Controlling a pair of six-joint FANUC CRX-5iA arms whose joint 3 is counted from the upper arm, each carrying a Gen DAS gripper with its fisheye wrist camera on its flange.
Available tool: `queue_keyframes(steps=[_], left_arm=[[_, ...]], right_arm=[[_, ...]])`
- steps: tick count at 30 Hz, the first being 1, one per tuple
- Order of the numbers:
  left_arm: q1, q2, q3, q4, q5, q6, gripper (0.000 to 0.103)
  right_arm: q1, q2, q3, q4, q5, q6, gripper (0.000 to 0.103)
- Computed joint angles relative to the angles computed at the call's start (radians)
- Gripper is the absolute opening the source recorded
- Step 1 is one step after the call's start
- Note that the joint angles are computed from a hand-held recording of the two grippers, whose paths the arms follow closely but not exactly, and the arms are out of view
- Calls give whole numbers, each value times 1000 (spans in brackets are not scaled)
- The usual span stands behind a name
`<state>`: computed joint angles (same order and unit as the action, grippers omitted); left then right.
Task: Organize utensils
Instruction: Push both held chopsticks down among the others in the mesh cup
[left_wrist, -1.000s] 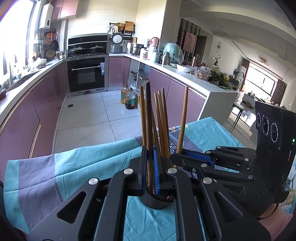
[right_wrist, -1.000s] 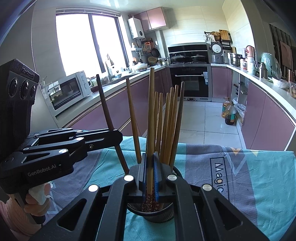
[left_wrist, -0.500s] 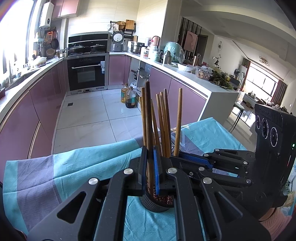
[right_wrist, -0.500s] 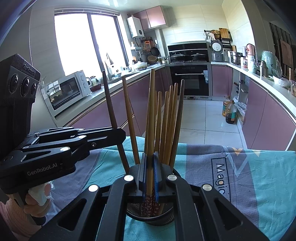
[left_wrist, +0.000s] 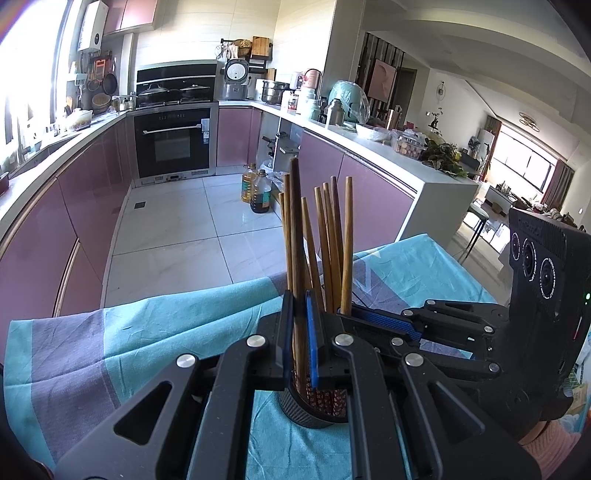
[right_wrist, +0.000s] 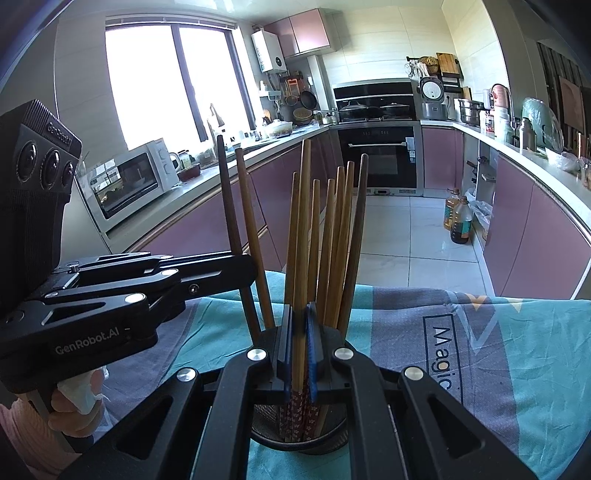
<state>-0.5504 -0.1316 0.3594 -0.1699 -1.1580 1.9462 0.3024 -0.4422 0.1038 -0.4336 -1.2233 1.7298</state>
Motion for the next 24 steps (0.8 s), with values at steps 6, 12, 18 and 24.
queue_keyframes(steps=[6, 12, 18, 24], left_arm=[[3, 5, -10, 5, 8, 0, 7], [19, -3, -38, 33, 27, -7, 7], [43, -16, -72, 74, 47, -30, 8], [71, -29, -113, 120, 67, -48, 8]], right_arm=[[3, 5, 3, 3, 1, -5, 6], [-4, 11, 4, -1, 2, -3, 6], [-18, 17, 0, -18, 0, 0, 7], [-28, 15, -3, -28, 0, 6, 8]])
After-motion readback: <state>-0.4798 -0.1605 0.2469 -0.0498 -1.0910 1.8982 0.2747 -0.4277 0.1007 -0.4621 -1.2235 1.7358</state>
